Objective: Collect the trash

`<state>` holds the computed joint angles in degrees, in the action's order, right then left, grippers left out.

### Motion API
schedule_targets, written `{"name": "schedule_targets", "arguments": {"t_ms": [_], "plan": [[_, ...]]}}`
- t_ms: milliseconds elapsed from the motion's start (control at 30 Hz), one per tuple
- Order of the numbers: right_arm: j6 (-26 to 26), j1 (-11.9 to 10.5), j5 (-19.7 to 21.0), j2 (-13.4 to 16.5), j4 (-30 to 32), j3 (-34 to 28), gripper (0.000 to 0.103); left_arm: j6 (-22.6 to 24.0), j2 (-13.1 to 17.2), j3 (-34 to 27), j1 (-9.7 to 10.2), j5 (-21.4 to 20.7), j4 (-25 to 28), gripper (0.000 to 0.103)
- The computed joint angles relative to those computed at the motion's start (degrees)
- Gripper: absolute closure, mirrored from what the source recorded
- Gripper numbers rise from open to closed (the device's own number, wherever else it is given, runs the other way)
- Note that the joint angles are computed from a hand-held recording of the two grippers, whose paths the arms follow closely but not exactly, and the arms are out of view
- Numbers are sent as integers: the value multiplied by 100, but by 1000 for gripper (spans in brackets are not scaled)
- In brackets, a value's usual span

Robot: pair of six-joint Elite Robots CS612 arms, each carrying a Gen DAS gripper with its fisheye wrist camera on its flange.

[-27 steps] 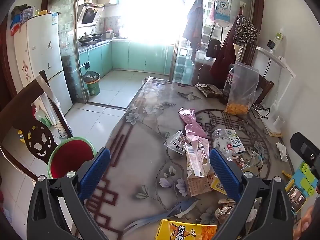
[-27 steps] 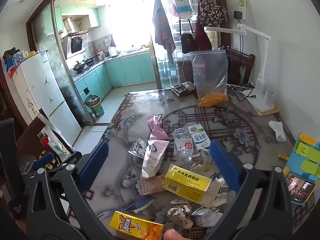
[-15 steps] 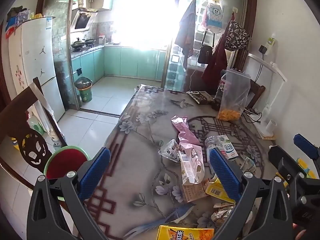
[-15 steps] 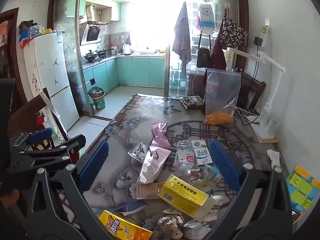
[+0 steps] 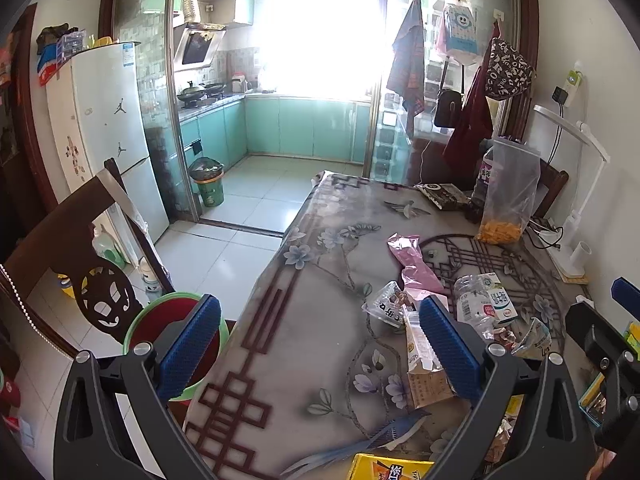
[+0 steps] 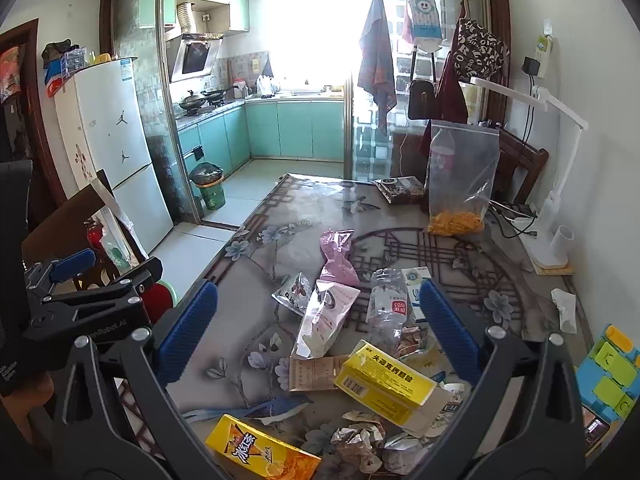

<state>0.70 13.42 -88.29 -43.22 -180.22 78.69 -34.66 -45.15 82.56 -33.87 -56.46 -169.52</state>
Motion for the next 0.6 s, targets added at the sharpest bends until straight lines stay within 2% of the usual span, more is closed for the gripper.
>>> {"name": "schedule_targets", "arguments": {"t_ms": [267,467,600], "plan": [[150,-17,-85,6,542,-116,3,-73,61,-159,-40,-38,366,8],[277,-44,-83,11,763,-196,3,264,81,-207,-124,167,245,8],[249,-39,-131,13,721,-215,3,143,56,-175,-110,51,187,8]]}}
